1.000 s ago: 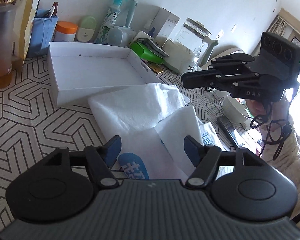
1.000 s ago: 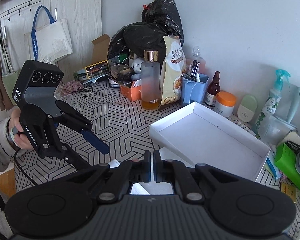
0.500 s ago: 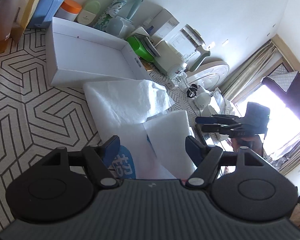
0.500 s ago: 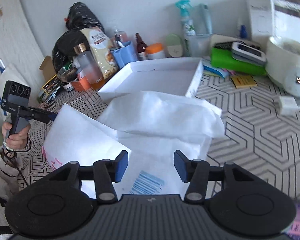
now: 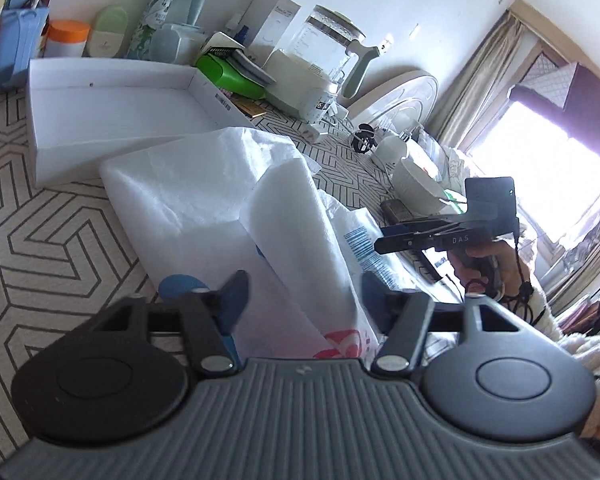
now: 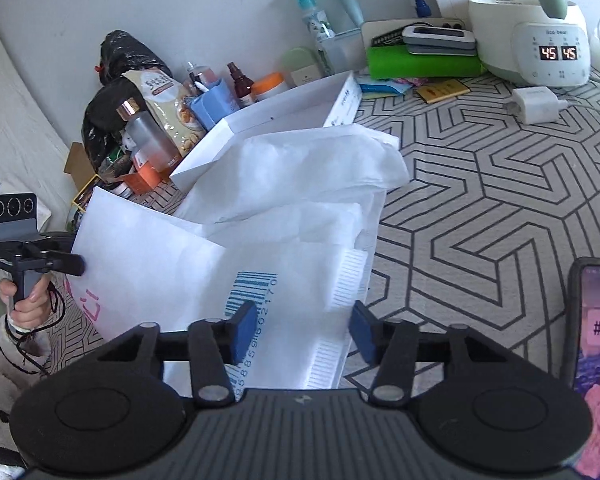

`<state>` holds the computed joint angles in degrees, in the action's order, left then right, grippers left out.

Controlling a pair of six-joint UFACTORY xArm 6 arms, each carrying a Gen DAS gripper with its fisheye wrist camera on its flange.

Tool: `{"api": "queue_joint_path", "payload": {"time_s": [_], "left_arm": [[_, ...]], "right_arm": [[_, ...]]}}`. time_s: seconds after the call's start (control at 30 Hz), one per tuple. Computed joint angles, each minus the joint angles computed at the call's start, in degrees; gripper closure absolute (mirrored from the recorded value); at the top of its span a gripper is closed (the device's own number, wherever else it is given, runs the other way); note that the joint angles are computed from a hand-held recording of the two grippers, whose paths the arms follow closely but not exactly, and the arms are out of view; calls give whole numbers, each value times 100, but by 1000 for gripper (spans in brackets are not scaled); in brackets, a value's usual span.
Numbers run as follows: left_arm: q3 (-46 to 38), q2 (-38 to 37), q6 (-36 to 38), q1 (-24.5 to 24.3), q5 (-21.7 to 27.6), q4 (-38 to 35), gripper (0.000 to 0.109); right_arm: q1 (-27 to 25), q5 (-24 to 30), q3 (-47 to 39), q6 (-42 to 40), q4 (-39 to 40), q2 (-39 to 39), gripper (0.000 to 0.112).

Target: Fold shopping bag

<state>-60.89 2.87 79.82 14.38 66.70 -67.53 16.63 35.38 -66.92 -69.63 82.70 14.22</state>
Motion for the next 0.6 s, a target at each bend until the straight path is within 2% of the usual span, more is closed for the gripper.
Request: {"api": "queue_joint_path", "payload": {"time_s": [0.07, 0.17, 0.3, 0.47, 0.6], "left_arm": [[15, -27, 17, 26, 38, -84, 103], [172, -236, 485, 101, -92, -476, 103], [128, -233, 851, 275, 0, -1121, 103], [-40, -78, 1298, 118, -604, -1759, 103], [-511, 360, 997, -118, -1190, -1703, 103]], "right_arm": [[53, -61, 72, -346, 119, -115, 100], [116, -222, 137, -854, 555, -323, 101], [141, -333, -45, -1353, 1022, -440, 101], [304, -816, -778, -1658, 1425, -56, 101], [530, -1521, -1567, -1654, 1535, 549, 101]]}}
